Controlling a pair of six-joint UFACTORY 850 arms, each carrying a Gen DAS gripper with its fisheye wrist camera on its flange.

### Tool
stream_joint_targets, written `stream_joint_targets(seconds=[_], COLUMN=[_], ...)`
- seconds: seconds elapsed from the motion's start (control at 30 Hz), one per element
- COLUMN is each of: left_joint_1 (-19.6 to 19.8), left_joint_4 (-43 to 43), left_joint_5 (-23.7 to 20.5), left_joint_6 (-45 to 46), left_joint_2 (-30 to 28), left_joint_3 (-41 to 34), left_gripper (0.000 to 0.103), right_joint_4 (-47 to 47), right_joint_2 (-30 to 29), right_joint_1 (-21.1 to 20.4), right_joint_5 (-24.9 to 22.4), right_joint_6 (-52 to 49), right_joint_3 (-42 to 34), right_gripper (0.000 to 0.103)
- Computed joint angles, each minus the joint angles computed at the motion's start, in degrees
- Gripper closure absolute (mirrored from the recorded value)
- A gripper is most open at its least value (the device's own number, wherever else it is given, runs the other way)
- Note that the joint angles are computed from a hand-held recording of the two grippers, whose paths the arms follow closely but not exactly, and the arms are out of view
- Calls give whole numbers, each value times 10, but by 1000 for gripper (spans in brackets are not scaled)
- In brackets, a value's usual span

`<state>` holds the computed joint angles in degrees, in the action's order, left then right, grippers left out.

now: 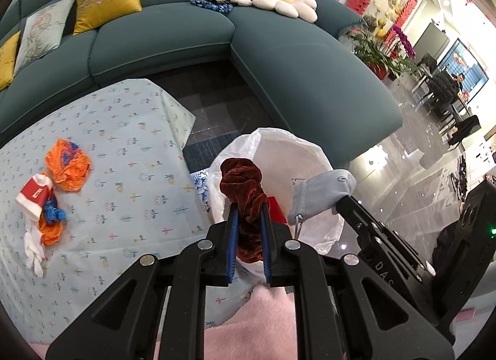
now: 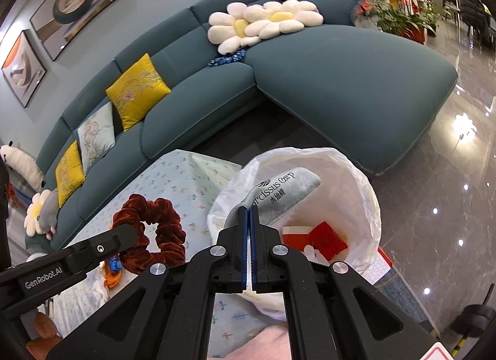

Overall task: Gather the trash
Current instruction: 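Carry the scrunchie and grey pouch over the trash bin and open both grippers, then move both grippers from the bin back over the table items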

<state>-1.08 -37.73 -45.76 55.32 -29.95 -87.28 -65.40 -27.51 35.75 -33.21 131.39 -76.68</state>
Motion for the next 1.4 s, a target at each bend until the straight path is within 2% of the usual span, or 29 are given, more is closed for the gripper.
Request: stream_joint_targets(seconds=[0.23,0.33,0.37,0.4,0.43,0.5,0.53,0.57,0.9,1.1,1.23,1.4], left_joint_1=[-19,-23,-23,-23,-23,-22,-21,-20,22,64,91,119], left_joint_4=[19,15,11,4,3,-4,-3,-1,8,7,6,11], left_joint_5=[-10,-22,-25,-30,-29,-13,-3,-2,23,27,20,17], left_joint_6=[-28,-35,-36,-34,-35,-34,-34,-37,-39,-44,-58,-72], left_joint_2=[-26,-38,-40,-42,-42,-35,-31,-31,-20,-24,-36,-50], left_joint_3=[-22,-34,-37,-40,-41,-34,-30,-31,-21,-32,-53,-75], left_gripper=[88,88,85,77,64,52,51,50,50,50,50,50], right_joint_4=[9,25,32,38,42,40,35,33,75,100,108,136], right_joint_2=[-8,-15,-17,-18,-18,-17,-16,-16,-43,-77,-95,-137], right_joint_1=[-16,-19,-19,-17,-17,-14,-11,-9,11,29,40,53], right_joint_5=[20,20,15,5,1,-16,-24,-31,-40,-51,-58,-75], right_joint_6=[-2,-18,-24,-28,-31,-28,-22,-21,-90,-146,-168,-231], right_joint_3=[10,2,-1,-4,-6,-8,-8,-9,-64,-129,-166,-240], right_gripper=[101,97,95,94,88,71,59,56,56,54,49,48])
